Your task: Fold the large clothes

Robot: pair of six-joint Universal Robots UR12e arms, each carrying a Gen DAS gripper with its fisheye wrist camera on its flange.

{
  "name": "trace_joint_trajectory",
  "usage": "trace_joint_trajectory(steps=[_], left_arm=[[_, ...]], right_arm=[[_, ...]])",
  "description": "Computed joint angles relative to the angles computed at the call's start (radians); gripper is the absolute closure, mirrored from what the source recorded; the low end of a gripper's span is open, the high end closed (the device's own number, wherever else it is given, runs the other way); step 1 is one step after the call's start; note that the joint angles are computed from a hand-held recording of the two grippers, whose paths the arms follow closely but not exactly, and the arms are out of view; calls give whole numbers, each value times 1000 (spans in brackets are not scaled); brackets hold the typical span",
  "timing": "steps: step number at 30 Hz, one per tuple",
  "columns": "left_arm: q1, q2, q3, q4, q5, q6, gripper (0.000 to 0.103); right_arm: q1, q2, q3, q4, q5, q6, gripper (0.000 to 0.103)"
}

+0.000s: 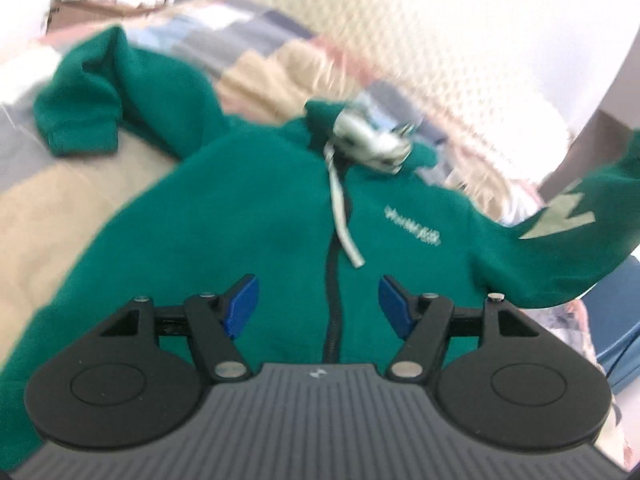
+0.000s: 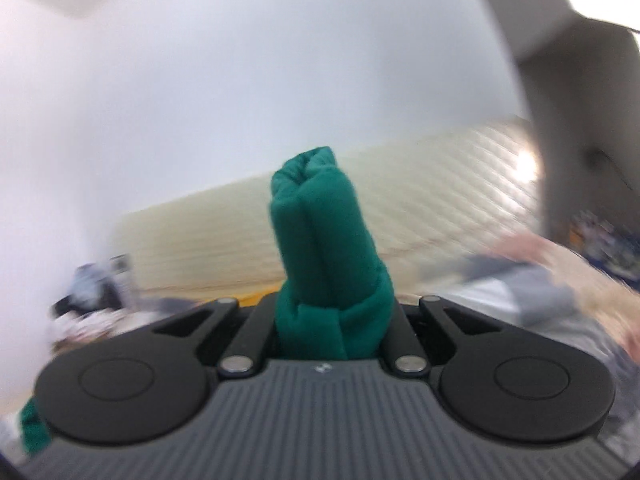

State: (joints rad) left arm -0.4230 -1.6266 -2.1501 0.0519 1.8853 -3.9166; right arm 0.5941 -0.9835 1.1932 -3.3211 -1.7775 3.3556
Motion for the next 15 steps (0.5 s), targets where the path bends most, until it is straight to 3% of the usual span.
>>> trace_joint_trajectory(steps=[8,15], left_arm=[[-1,72,-61,73,11,-20,32],[27,117,-102,114,6,-82,32]], right_arm=[[147,-14,24,84,125,-196,94],[250,35,40,199,200,-250,93]])
